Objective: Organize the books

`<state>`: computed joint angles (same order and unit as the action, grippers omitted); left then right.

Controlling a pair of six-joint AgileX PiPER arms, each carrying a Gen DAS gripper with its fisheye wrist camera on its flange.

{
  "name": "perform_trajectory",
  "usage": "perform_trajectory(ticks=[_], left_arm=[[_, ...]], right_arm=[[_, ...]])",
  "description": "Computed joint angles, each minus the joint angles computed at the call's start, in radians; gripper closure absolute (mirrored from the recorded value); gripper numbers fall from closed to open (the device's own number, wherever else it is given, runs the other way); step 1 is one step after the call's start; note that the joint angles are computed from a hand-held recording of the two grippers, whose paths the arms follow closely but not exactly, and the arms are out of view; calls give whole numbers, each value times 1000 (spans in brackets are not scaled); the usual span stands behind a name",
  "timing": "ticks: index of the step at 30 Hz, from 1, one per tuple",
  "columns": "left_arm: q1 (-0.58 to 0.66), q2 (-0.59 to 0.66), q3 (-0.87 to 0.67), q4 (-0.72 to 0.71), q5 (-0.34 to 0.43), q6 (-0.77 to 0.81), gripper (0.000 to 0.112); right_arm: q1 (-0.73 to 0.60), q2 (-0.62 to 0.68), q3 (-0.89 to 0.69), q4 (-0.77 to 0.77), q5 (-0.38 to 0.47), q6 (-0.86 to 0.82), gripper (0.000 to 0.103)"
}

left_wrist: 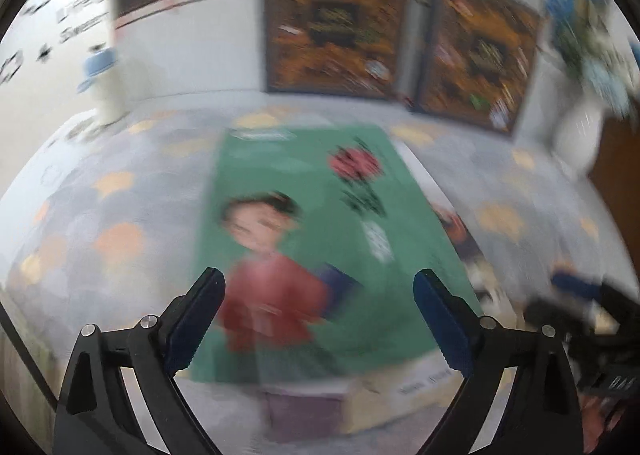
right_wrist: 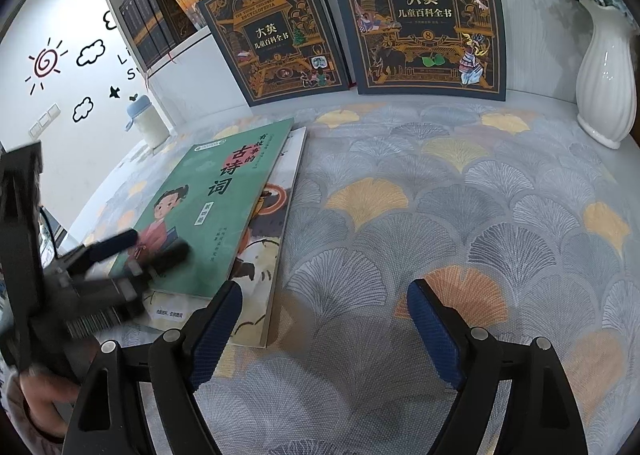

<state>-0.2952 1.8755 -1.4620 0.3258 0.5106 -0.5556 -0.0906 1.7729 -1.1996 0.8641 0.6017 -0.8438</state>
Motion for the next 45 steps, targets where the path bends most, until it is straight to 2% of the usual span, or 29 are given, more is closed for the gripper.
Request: perform_trajectory(ticks=[4, 6, 8, 10, 12, 14, 15, 17, 19, 20, 22, 25, 29, 32, 36, 38, 39, 40, 42, 44, 45], left_arm=[[115, -15, 7, -227, -46, 156, 17], [159, 38, -51, -415, 16, 349, 18], [187, 82, -93, -542, 81, 462, 18], [173, 82, -83, -515, 70, 476, 18], [151, 83, -99, -448, 102, 441, 18], [143, 77, -82, -419, 97, 416, 18], [139, 75, -79, -403, 97, 410, 18], [142, 70, -79, -412, 118, 424, 18], [138, 58, -71, -411, 121, 422, 29], [136, 50, -63, -426, 123, 433, 36], [111, 42, -68, -384, 159, 413, 36], [112, -6, -18, -410, 191, 455, 36], [128, -137, 152, -483, 192, 548, 38], [131, -293, 343, -557, 177, 643, 38], [83, -540, 618, -568, 156, 669, 38], [63, -668, 722, -581, 175, 689, 38], [72, -723, 757, -612, 208, 726, 38], [90, -744, 765, -646, 237, 771, 38], [146, -746, 761, -726, 290, 885, 47], [213, -709, 739, -780, 317, 946, 60], [253, -681, 721, -822, 336, 988, 60]], right_arm=[[-11, 2, 3, 32, 12, -26, 20], [-13, -2, 9, 40, 10, -33, 20], [-15, -6, 11, 47, 9, -39, 20], [-16, -7, 9, 46, 14, -42, 20], [-14, -17, 12, 50, 9, -40, 22], [-23, -28, 11, 135, 38, -93, 22], [-26, -22, -6, 177, 78, -114, 22], [-6, 29, -94, 158, 175, -69, 22], [51, 128, -235, 68, 254, 83, 28], [66, 158, -266, 54, 259, 137, 32], [84, 188, -294, 103, 246, 160, 32], [116, 175, -288, 53, 214, 231, 32], [102, 94, -190, 43, 278, 244, 32], [100, -29, -27, 38, 305, 238, 32], [94, -252, 260, 41, 306, 223, 32], [89, -376, 369, 8, 343, 260, 32], [83, -419, 405, -3, 365, 266, 32], [71, -471, 450, -13, 399, 262, 32], [32, -529, 505, -12, 449, 231, 34], [-44, -536, 539, 25, 471, 210, 45], [-73, -511, 542, 53, 484, 191, 45]])
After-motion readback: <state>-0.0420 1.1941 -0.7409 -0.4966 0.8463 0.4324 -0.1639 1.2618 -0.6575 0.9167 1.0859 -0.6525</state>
